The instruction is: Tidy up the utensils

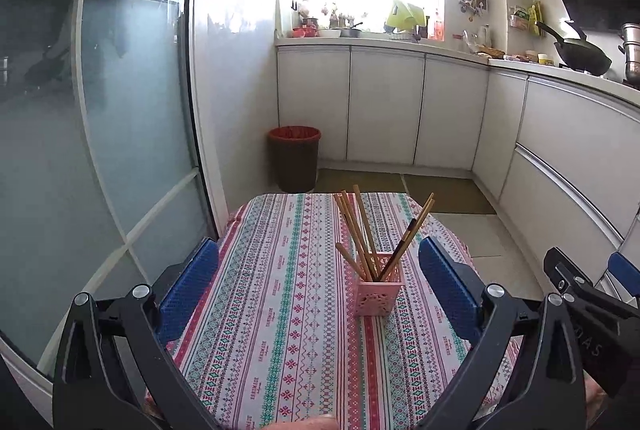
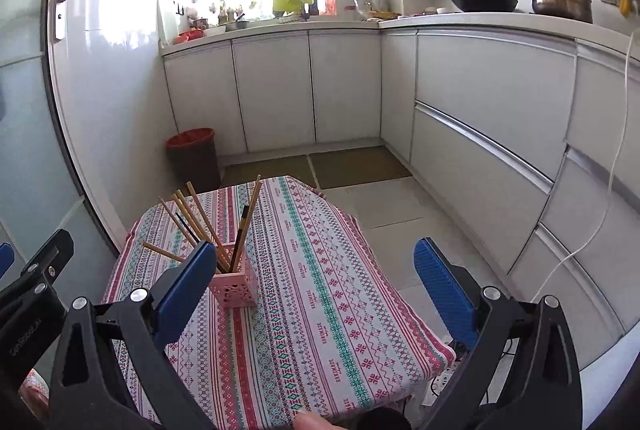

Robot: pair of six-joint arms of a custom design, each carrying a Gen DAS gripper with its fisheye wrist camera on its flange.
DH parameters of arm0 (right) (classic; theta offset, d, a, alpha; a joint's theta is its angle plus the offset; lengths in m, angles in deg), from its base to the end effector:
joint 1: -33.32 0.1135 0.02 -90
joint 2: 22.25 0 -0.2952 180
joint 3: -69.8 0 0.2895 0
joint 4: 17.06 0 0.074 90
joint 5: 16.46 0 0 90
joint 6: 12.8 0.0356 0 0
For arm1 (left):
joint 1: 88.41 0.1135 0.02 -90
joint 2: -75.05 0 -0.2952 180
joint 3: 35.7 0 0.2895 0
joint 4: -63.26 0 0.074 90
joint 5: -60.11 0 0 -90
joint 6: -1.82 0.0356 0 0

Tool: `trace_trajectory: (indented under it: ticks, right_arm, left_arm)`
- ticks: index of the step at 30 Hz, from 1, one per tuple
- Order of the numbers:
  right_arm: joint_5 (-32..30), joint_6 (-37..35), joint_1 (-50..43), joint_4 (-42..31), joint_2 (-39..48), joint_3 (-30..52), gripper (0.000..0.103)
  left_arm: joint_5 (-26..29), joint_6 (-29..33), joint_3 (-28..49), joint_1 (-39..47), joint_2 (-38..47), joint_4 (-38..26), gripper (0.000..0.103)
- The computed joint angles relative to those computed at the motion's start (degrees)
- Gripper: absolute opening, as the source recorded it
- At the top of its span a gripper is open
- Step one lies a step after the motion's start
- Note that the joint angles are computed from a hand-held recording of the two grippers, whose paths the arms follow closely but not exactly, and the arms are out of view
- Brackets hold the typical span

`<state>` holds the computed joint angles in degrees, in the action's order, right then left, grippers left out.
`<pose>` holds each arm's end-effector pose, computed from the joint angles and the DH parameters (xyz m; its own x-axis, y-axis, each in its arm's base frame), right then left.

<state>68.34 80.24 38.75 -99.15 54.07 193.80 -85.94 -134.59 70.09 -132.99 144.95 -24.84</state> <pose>0.2340 0.0255 0.5525 -0.5707 -0.0012 -0.8211 -0.1386 0.9858 0.0949 0.1707 -0.1268 0.4862 -0.4098 -0.1641 -0.8973 -0.3870 0.9220 0.0082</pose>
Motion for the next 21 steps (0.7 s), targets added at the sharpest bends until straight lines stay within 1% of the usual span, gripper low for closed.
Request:
trace_trajectory:
  ticks: [7, 21]
  right_arm:
    - [-1.6, 0.0, -1.3, -0.7, 0.6, 0.3, 0.096]
    - [-2.1, 0.4, -1.8, -1.7, 1.5, 0.8, 0.096]
  left_arm:
    - [0.7, 0.1, -0.6, -0.2, 0.4, 0.3, 0.096]
    - [1.8, 1.4, -1.3, 0.8, 0.6, 1.4, 0.096]
